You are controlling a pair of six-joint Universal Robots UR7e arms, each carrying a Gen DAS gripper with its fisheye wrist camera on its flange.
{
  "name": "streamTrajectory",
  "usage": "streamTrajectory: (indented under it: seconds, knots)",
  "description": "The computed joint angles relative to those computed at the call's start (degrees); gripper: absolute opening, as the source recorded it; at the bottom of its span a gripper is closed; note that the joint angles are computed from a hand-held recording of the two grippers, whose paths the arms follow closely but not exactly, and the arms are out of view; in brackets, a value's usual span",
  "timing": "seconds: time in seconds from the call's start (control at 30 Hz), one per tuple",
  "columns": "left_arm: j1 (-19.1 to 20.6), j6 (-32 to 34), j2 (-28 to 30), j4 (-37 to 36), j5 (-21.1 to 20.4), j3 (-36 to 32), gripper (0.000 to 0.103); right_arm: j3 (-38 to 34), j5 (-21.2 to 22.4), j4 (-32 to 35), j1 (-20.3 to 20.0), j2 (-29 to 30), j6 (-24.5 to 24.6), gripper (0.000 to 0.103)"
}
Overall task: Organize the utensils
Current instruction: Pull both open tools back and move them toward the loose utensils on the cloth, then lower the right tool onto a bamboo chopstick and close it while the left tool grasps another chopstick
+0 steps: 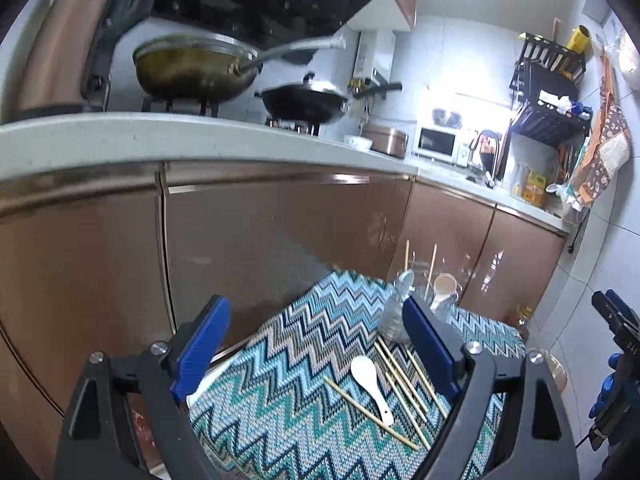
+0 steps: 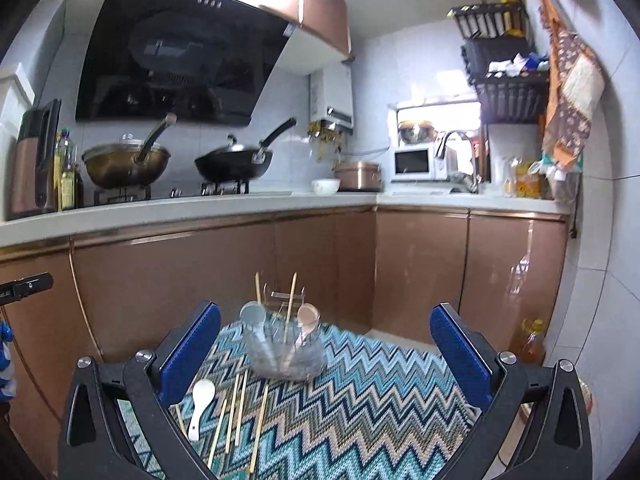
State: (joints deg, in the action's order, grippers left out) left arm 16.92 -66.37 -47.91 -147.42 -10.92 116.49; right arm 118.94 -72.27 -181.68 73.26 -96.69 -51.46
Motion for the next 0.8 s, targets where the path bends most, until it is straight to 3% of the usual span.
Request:
streamTrajectory:
  seconds: [0.43,0.8]
  knots:
    - [7.3,4.5,0.8,-5.2,-14.3,-0.6,0.088,-5.0,-12.3,14.3,2.7,6.5,-3.0,0.09]
    - [11.4,7.8,3.0,-9.0,-20.9,-2.6,0.087,-8.9,-18.1,22.0,3.4,11.1,-3.5,0.071]
